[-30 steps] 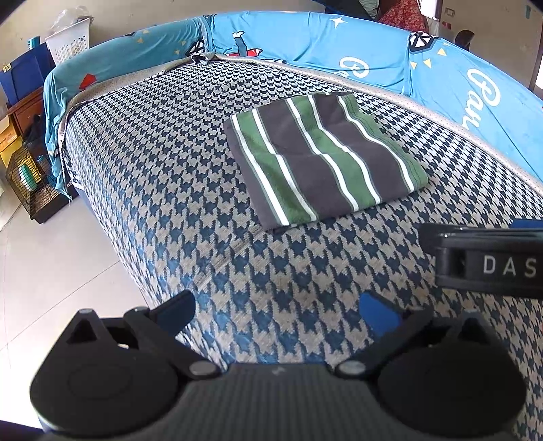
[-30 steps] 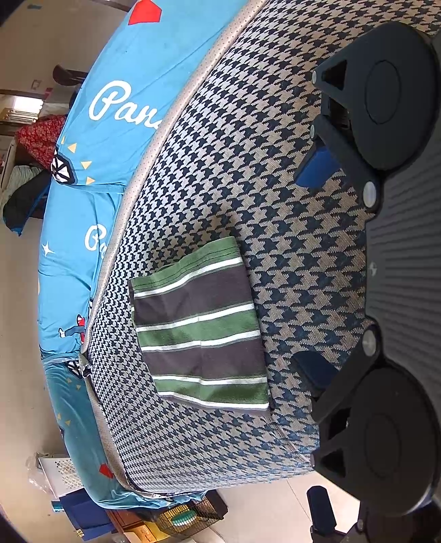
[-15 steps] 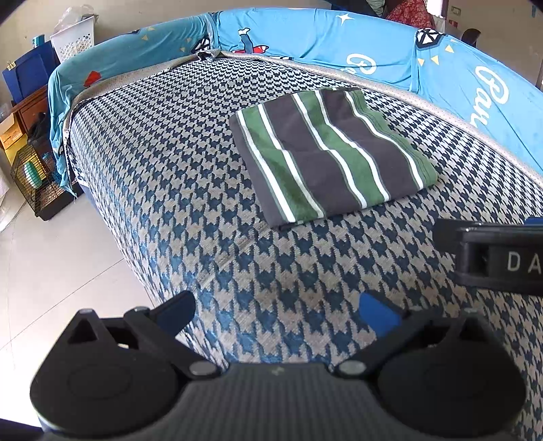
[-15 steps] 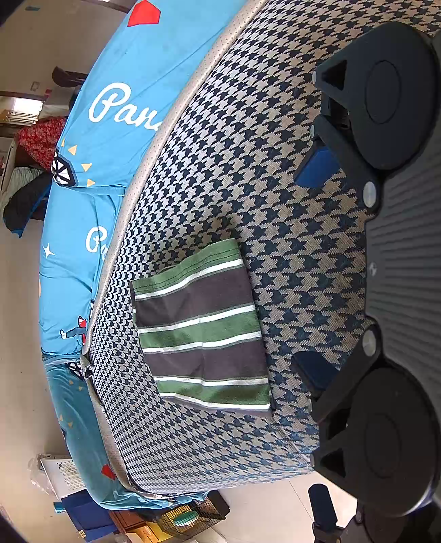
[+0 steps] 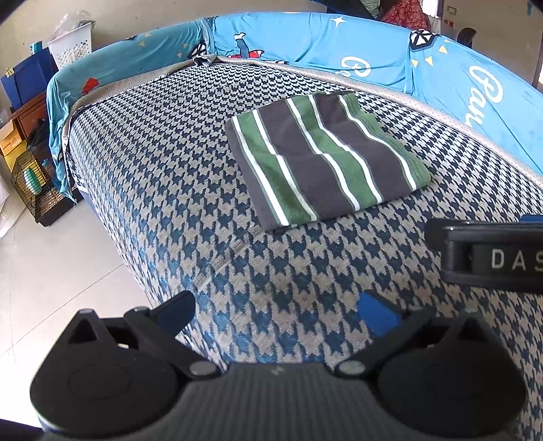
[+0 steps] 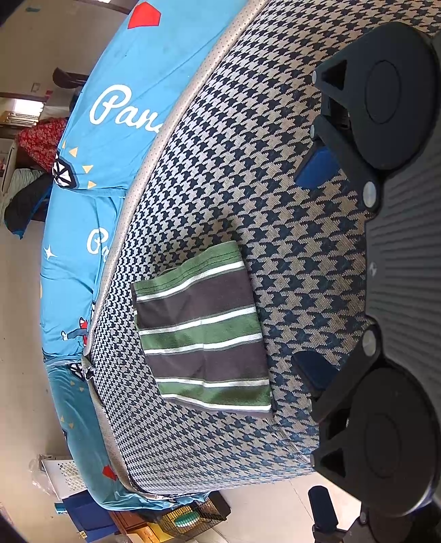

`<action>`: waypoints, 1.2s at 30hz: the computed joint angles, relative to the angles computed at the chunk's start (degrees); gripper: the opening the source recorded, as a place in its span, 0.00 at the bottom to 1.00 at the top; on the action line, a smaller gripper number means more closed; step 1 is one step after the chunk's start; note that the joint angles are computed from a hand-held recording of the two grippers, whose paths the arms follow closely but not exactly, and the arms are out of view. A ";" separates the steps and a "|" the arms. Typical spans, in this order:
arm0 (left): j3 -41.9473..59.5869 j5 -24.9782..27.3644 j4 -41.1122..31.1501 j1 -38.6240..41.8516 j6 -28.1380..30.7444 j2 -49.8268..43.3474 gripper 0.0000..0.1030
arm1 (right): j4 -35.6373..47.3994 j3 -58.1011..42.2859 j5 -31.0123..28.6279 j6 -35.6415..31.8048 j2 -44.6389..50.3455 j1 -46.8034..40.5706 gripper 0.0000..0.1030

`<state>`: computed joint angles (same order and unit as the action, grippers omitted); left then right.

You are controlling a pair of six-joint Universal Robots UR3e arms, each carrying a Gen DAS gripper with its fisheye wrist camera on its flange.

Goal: Fold clothes

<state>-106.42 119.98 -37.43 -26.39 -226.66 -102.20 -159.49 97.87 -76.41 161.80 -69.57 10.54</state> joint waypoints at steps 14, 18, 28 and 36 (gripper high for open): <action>1.58 2.24 -2.26 -1.17 -0.29 -0.01 1.00 | -0.08 0.08 0.06 -0.15 -0.03 0.07 1.00; 0.93 1.85 -1.30 -0.43 0.30 0.57 1.00 | 0.11 -0.03 0.18 -0.20 -0.08 0.02 1.00; -0.66 2.55 1.44 -0.32 0.70 1.70 1.00 | -0.15 0.10 0.24 -0.37 -0.18 0.37 1.00; -1.16 1.52 0.82 1.02 0.75 2.34 1.00 | 0.10 -0.68 0.10 -0.38 0.47 1.22 1.00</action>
<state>-107.59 121.50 -36.61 -25.36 -225.91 -99.87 -159.39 97.20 -76.31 161.41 -69.11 11.76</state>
